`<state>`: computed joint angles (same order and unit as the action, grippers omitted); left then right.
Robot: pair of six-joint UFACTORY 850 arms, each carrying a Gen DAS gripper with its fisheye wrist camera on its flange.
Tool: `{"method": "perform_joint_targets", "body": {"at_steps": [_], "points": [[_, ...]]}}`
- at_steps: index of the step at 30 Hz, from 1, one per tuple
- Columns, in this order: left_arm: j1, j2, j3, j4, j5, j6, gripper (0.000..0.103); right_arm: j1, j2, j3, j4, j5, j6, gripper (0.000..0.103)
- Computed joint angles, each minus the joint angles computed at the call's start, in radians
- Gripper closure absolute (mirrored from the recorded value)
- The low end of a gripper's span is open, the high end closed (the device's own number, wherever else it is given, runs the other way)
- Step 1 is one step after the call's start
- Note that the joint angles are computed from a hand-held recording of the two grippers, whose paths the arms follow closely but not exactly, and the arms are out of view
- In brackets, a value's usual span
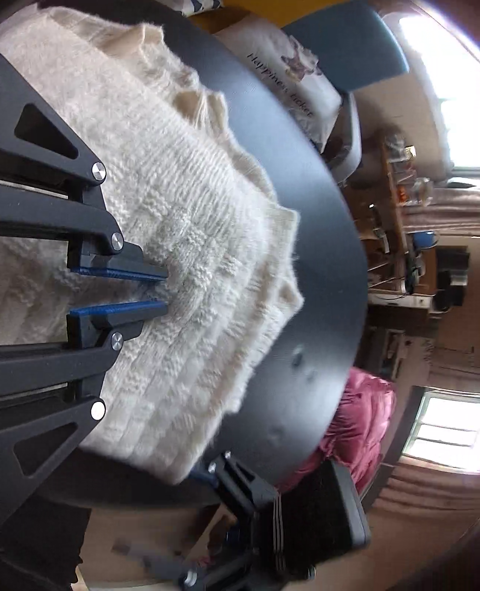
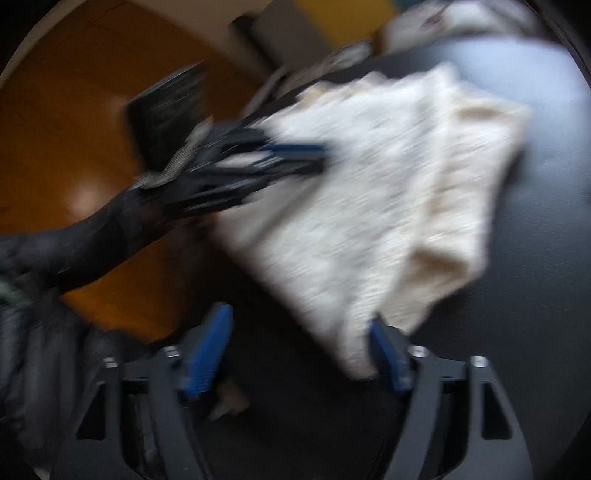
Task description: Fold clothes
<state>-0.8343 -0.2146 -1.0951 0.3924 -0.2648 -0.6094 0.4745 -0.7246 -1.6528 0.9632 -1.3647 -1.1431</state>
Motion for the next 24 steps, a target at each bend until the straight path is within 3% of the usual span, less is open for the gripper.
{"method": "perform_joint_targets", "body": {"at_steps": [4,6,11,15,18,20,24], "points": [[0.026,0.000,0.027,-0.172,0.080,0.094,0.093,0.031,0.001,-0.025,-0.128,0.015,-0.016,0.016],[0.025,0.009,0.040,-0.183,0.092,0.084,0.091,0.040,0.001,-0.037,-0.170,0.009,-0.027,0.016],[-0.005,-0.012,0.016,0.111,0.029,-0.135,0.091,0.041,-0.017,-0.060,-0.202,-0.043,-0.112,0.016],[-0.016,-0.012,0.007,0.160,0.000,-0.172,0.091,0.010,-0.053,-0.106,-0.163,-0.094,-0.054,0.016],[-0.008,0.013,0.017,0.084,0.019,-0.129,0.091,0.011,0.002,-0.064,-0.219,-0.018,-0.026,0.016],[-0.005,0.050,0.045,0.119,0.030,-0.194,0.091,0.019,0.050,-0.032,-0.278,0.040,0.003,0.016],[-0.006,0.163,0.140,0.351,0.026,-0.474,0.091,0.031,0.139,0.012,-0.339,0.111,0.020,0.016]]}}
